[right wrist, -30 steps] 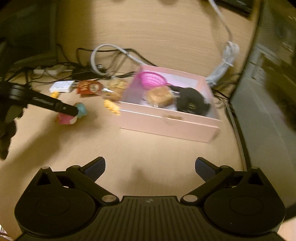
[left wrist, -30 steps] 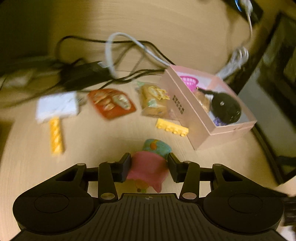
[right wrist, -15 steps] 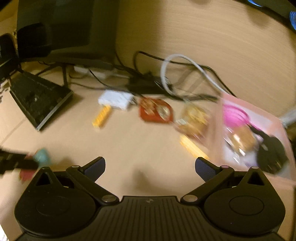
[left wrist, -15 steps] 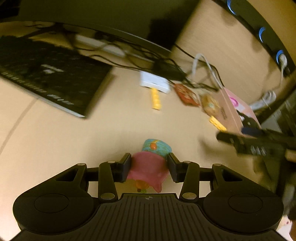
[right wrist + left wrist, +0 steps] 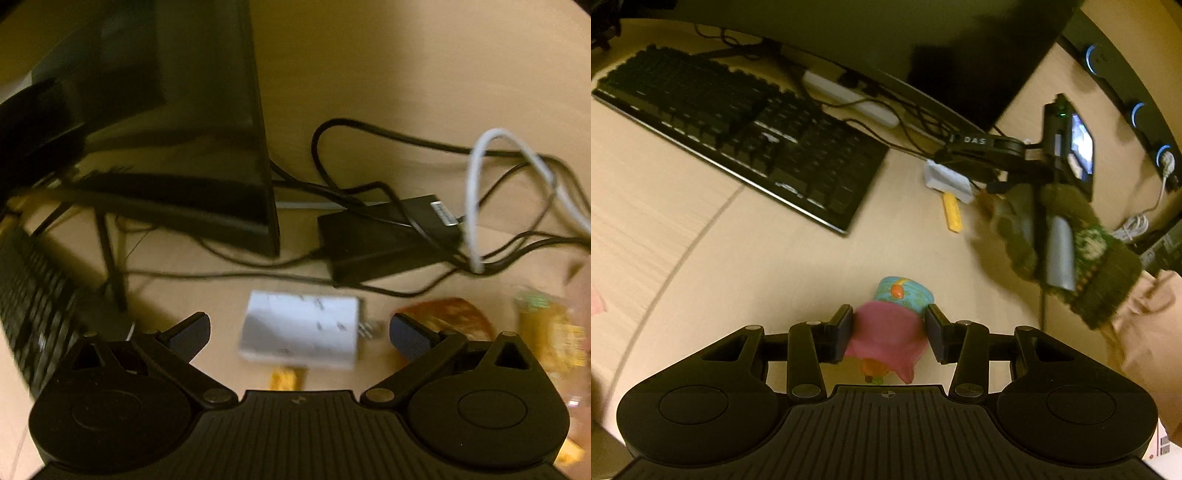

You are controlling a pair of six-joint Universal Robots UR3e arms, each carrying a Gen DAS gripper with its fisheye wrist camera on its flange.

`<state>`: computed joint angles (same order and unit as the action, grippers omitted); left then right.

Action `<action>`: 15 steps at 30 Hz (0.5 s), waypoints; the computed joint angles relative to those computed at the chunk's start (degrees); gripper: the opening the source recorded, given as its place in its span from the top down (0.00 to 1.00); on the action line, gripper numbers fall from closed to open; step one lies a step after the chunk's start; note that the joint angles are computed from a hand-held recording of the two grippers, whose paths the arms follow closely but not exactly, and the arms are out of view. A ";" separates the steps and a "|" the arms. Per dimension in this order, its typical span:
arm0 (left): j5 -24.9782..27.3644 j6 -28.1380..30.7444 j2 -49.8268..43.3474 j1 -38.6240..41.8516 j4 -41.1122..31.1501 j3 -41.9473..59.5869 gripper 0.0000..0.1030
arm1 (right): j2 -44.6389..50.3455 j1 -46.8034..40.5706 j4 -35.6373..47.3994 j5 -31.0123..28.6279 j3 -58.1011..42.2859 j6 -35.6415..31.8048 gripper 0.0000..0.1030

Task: Organize objects
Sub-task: 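Grasp the pink toy bird with the left tool while the right tool grasps the white card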

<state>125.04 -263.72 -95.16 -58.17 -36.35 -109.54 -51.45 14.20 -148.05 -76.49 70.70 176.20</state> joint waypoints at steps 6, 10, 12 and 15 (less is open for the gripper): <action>0.36 -2.36 3.18 -0.11 -3.12 -2.14 0.54 | 7.88 3.40 3.24 -5.66 -10.22 0.17 0.00; -0.93 -1.50 2.85 0.68 -1.93 -2.42 0.54 | 6.90 4.18 2.70 -7.77 -7.63 -4.45 0.15; -1.97 -0.06 2.17 1.40 -0.17 -2.39 0.54 | 4.69 3.88 0.94 -7.44 -3.95 -6.18 0.17; -3.32 2.79 0.08 2.29 2.49 -1.10 0.54 | -0.47 2.73 -3.06 -6.03 4.14 -9.05 0.18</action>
<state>121.72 -260.94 -95.08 -55.88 -33.85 -110.64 -51.92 16.93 -151.11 -82.53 74.85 167.16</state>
